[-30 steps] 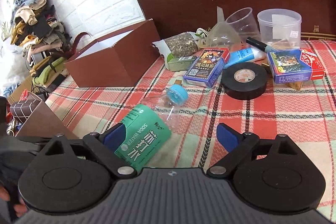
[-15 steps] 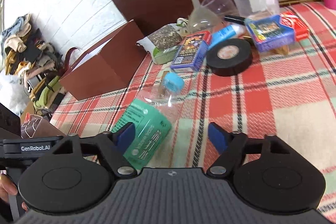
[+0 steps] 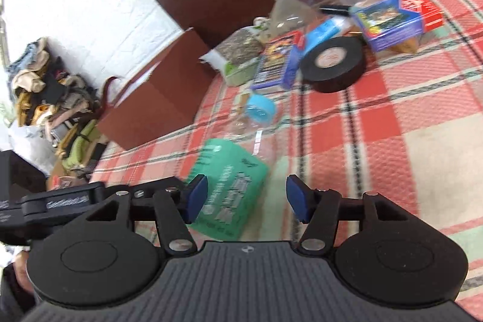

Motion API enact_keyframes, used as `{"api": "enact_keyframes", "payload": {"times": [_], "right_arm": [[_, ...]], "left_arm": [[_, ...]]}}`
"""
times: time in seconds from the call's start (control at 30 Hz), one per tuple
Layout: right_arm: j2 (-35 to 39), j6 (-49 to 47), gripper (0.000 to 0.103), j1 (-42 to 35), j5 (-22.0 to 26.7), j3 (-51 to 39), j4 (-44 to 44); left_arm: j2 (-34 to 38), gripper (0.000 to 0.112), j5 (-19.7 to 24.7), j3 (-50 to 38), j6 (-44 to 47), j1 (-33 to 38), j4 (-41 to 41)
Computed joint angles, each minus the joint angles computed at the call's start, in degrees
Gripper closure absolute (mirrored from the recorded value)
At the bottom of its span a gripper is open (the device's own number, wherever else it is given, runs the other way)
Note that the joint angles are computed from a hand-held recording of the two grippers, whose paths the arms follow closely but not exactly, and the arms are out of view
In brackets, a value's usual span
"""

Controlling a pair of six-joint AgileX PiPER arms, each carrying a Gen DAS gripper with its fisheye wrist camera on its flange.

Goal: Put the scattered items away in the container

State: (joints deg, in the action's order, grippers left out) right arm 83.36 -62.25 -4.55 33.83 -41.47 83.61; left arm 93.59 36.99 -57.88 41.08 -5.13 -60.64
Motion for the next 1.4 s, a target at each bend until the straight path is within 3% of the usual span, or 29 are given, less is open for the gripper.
{"api": "enact_keyframes", "payload": {"times": [0.43, 0.73, 0.97, 1.03, 1.13, 1.2, 1.4], "right_arm": [[-1.0, 2.5, 0.038, -0.9, 2.2, -0.9, -6.8], [-0.5, 1.2, 0.036, -1.1, 4.4, -0.5, -5.9], [3.0, -0.6, 0.029, 1.9, 3.4, -2.0, -2.1], [3.0, -2.2, 0.030, 2.1, 3.6, -1.5, -0.8], [2.3, -2.0, 0.033, 2.0, 3.8, -1.3, -1.4], [1.4, -3.0, 0.043, 2.0, 4.0, -0.9, -1.3], [-0.3, -1.2, 0.050, 2.7, 3.3, -1.0, -3.9]], "left_arm": [[4.9, 0.053, 7.0, -2.8, 4.7, 1.2, -5.7], [6.8, 0.038, 7.6, -5.7, 2.4, 0.2, -2.7], [6.2, 0.041, 4.3, -6.9, -1.8, -2.9, 3.0], [5.8, 0.047, 2.7, -6.8, -3.2, -4.1, 4.8], [4.6, 0.048, 0.6, -6.3, -5.1, -5.6, 7.6], [3.6, 0.050, -1.0, -6.0, -7.1, -6.7, 9.9], [1.7, 0.051, -3.2, -4.8, -10.4, -8.1, 13.1]]}}
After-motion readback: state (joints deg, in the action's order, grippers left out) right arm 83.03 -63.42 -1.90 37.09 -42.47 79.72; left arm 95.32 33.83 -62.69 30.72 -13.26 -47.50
